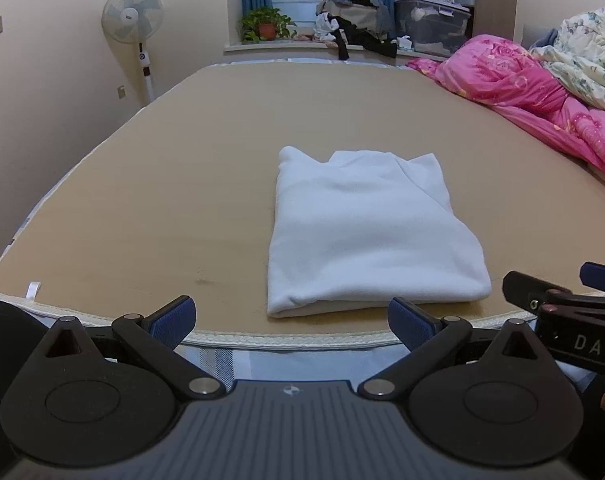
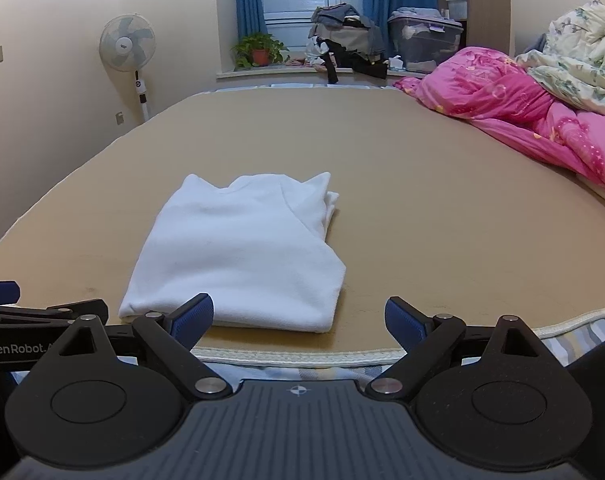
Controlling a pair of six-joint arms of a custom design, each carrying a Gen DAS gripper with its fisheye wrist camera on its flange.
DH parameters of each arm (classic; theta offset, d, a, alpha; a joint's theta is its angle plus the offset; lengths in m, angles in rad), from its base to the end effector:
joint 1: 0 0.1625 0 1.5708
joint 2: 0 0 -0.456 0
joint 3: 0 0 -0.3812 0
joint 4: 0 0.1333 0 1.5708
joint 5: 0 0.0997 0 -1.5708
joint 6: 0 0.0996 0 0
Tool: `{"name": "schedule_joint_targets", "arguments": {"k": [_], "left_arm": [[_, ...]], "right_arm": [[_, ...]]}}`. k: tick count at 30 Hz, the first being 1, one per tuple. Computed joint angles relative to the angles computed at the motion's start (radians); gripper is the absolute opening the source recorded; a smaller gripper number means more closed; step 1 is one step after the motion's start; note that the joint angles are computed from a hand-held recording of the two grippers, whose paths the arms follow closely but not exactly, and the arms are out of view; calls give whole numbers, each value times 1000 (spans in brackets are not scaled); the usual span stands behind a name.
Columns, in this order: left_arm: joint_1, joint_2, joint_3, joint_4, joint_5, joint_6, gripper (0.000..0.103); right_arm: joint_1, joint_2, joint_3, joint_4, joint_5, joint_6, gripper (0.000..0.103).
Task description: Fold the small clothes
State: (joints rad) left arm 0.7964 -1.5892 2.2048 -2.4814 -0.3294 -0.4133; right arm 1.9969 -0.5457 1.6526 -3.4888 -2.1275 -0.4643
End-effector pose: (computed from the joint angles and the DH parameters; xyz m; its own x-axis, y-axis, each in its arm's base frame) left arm -0.1224 -0.4505 0.3965 -0.6567 -0.2476 -0.7124 0.4426 0.6382 -0.6299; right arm 0.3588 -0.5952 0.0723 -0.7054 -0.2827 0.6501 -0.6716 0.5598 -0.4853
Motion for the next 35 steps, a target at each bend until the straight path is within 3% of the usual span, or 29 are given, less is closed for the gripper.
{"name": "schedule_joint_targets", "arguments": {"k": [35], "left_arm": [[6,-1,7,-47,-8,48,102]], "right_arm": [[5,-3,10,-14,2,-32,93]]}}
